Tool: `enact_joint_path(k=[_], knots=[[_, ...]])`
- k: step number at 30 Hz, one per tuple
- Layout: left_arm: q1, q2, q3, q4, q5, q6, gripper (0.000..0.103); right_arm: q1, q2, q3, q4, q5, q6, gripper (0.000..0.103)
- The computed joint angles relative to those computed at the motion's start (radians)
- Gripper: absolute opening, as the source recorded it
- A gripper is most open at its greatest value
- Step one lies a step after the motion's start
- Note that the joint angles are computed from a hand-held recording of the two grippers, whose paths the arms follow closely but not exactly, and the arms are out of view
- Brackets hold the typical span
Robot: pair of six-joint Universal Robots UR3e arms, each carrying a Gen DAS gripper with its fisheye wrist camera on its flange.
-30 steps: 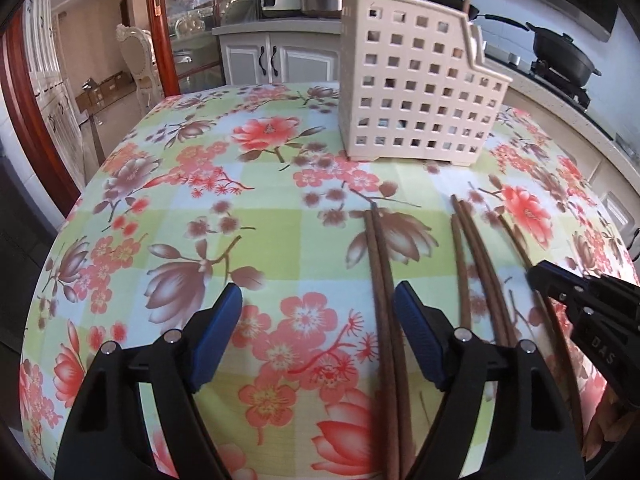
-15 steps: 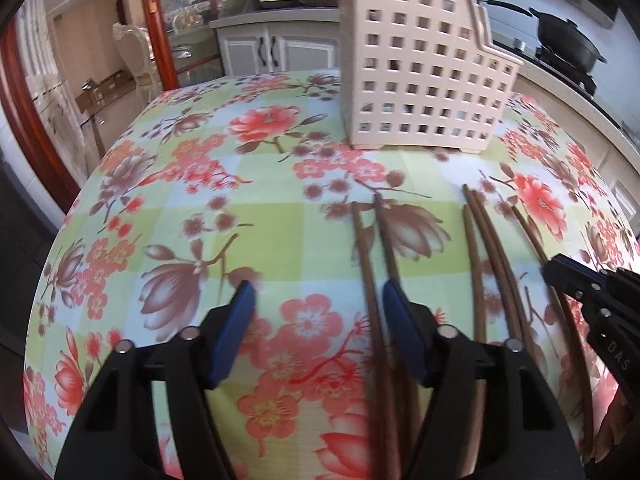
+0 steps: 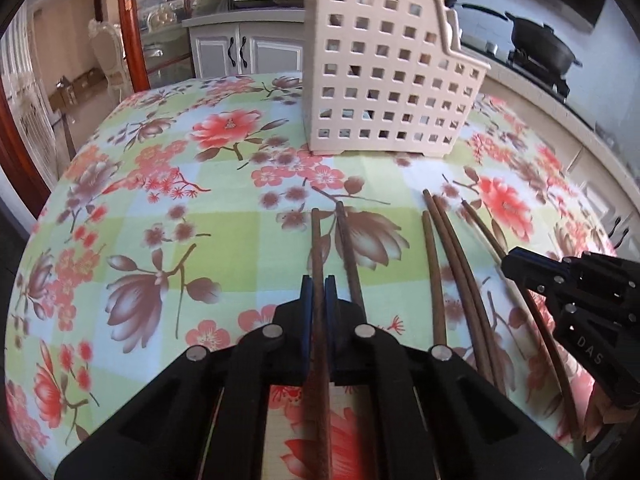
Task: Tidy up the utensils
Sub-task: 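Grasp a brown chopstick with the right tool while the left tool grasps another chopstick, then lift both chopsticks upright and carry them over the white basket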
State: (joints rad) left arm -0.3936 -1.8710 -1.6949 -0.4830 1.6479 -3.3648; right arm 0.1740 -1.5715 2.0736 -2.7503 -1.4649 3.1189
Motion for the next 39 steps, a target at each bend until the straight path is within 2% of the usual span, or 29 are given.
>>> enact_joint_path(k=[3,13,21,31,39], knots=[[0.001,0.030,-0.030,0.033,0.006,-0.003,0.006,-0.012,-0.026,0.012,-0.017,0.019,-0.002,0.006],[-0.102,0.156,-0.090,0.183,0.215,0.007,0.006,-0.044,-0.160,0.088,-0.120,0.054,0.018,0.006],[-0.138,0.265,-0.157,0.284,0.284,0.004,0.006,-0.072,-0.301,0.114,-0.137,0.074,0.030,0.006],[-0.207,0.316,-0.211,0.417,0.380,0.029,0.006,-0.042,-0.397,0.156,-0.212,0.045,0.043,0.006],[-0.252,0.323,-0.213,0.444,0.429,0.037,0.006,-0.006,-0.430,0.173,-0.269,0.012,0.037,0.006]])
